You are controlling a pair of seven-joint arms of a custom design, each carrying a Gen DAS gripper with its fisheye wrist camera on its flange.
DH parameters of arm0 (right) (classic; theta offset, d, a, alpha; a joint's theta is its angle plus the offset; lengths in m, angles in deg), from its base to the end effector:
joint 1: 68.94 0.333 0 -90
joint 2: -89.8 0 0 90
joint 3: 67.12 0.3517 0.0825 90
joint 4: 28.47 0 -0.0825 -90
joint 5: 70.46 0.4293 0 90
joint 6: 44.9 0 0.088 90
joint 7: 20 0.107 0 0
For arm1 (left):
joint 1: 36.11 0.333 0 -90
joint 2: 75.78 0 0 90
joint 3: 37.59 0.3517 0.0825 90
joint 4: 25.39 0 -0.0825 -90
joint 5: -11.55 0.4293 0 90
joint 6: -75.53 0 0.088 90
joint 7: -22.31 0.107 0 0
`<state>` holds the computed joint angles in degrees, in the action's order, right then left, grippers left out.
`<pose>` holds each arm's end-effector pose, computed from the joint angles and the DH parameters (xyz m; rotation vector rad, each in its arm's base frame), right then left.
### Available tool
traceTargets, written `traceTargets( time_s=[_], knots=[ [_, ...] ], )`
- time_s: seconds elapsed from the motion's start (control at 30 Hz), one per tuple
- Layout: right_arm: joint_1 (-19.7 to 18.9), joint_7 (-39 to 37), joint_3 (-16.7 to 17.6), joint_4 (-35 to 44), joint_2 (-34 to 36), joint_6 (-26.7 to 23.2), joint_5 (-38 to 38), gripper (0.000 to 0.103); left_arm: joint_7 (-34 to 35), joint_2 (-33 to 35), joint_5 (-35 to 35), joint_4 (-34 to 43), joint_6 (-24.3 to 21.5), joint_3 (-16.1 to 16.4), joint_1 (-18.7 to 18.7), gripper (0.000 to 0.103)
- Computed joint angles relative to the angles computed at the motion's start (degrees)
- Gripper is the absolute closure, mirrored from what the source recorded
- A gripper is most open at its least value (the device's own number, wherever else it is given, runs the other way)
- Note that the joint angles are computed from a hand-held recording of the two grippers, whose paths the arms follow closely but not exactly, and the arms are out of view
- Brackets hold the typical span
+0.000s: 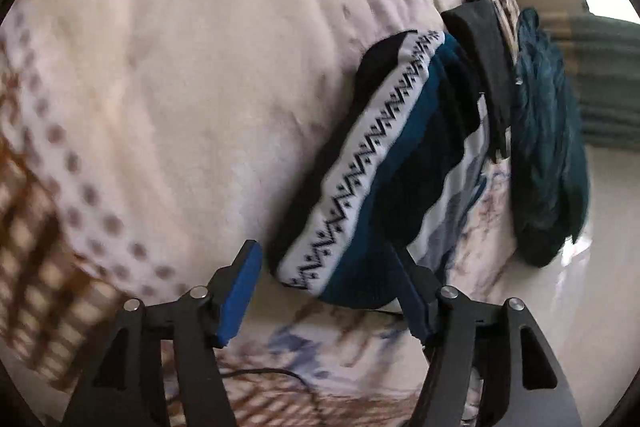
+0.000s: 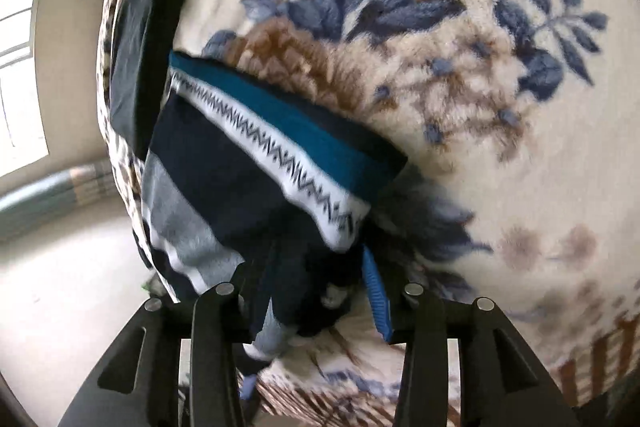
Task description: Fold small clothes
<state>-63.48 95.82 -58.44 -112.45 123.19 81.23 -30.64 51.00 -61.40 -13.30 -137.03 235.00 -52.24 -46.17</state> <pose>0.7649 0.1916 0.3778 -1.2080 2.3353 0.7457 0.6413 -0.2619 0.4274 2.6215 -0.7292 0.8196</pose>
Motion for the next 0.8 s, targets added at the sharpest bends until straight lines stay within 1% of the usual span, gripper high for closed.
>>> traceTargets(
  time_s=[0.03,0.07,0.1,0.13,0.17,0.2,0.23,0.27,0.3,0.33,0.37,0.4,0.43,0.47,0.5,0.53,0.57,0.6,0.63,0.67,0.7,0.73,0.77,0.8],
  knots=[
    [1.4,2.2,-1.5,-0.5,-0.7,1.4,-2.7,0.097,-1.9,0.7,1.5,0.9,-1.5,0.7,-0.7,0.041],
    [1.8,3.1,-1.8,-0.3,-1.1,2.1,-3.6,0.097,-3.1,1.4,2.4,1.5,-1.2,1.1,-1.1,0.041],
    [2.8,3.5,-2.6,-0.1,-2.1,2.7,-6.6,0.097,-3.3,1.8,2.6,1.8,-0.7,1.0,-1.2,0.041],
    [3.7,3.6,-3.4,0.2,-2.9,2.6,-10.0,0.097,-4.1,2.2,3.8,2.5,-2.1,1.4,-1.5,0.041],
    [4.6,4.1,-4.1,1.0,-3.1,1.7,-13.2,0.097,-4.0,2.5,3.6,2.6,-1.8,1.1,-1.3,0.041],
    [4.6,3.3,-3.9,1.1,-3.1,0.5,-14.4,0.097,-3.4,2.6,3.2,2.6,-1.5,0.6,-1.0,0.041],
    [4.0,2.4,-3.3,2.9,-1.7,-2.7,-14.5,0.096,-3.9,2.6,3.6,2.9,-2.7,0.7,-1.1,0.041],
    [3.3,2.2,-2.8,5.9,0.5,-8.0,-14.7,0.096,-3.9,2.4,3.3,2.6,-2.8,0.6,-0.9,0.041],
    [1.8,3.4,-1.5,7.1,1.8,-11.8,-14.2,0.090,-3.6,2.1,2.5,2.2,-2.3,0.2,-0.7,0.041],
    [1.8,3.7,-2.1,6.4,1.3,-12.5,-11.9,0.088,-4.2,1.7,2.7,1.8,-2.7,0.3,-0.8,0.041],
    [1.6,2.9,-2.6,3.6,-0.2,-10.5,-7.6,0.083,-4.5,1.3,2.9,1.4,-2.8,0.4,-0.9,0.041],
    [0.5,3.0,-1.2,2.9,-0.5,-9.4,-7.2,0.064,-4.4,1.2,2.9,1.3,-2.8,0.3,-1.0,0.041],
    [0.2,2.3,-0.8,1.6,-1.3,-8.3,-5.6,0.044,-4.1,1.1,2.6,1.2,-2.8,0.2,-0.9,0.041],
    [-0.2,1.3,-0.4,0.4,-1.8,-6.9,-3.7,0.038,-3.9,1.0,2.3,0.8,-2.5,0.1,-0.9,0.041],
    [-0.4,0.5,0.3,-0.7,-1.9,-5.4,-1.2,0.036,-3.7,1.1,2.0,0.7,-2.1,-0.1,-0.9,0.041],
    [-1.1,-0.9,1.4,-1.6,-1.3,-4.2,2.6,0.038,-3.3,1.3,1.4,0.6,-1.8,-0.3,-0.8,0.041],
    [-2.4,-1.9,3.1,-2.6,-1.0,-2.7,5.0,0.045,-3.1,1.5,1.0,0.7,-1.8,-0.4,-0.6,0.041],
    [-1.7,-4.0,3.2,-4.3,-0.8,1.9,10.1,0.090,-3.0,1.5,0.6,0.7,-1.7,-0.5,-0.6,0.041],
    [-0.9,-4.4,2.5,-5.1,-1.3,4.0,11.2,0.092,-3.0,1.4,0.7,0.8,-1.6,-0.4,-0.6,0.041],
    [-0.3,-4.0,2.1,-4.3,-1.1,4.5,9.1,0.092,-3.3,1.1,1.4,0.9,-2.2,0.0,-0.8,0.041],
    [0.6,-3.6,0.9,-2.1,-0.5,2.0,4.9,0.091,-3.7,0.7,2.4,1.2,-3.2,0.5,-0.9,0.041],
    [1.2,-2.5,0.1,0.2,0.2,-2.0,1.2,0.082,-4.0,0.3,4.0,1.8,-4.5,1.1,-1.1,0.041],
    [1.5,-1.1,-0.7,3.8,1.3,-8.5,-3.0,0.074,-4.1,0.1,5.8,2.4,-6.0,1.7,-1.2,0.041],
    [1.7,0.0,-1.0,6.3,2.1,-12.9,-5.3,0.052,-4.1,0.3,8.1,4.0,-8.0,2.3,-1.4,0.041]
  ],
)
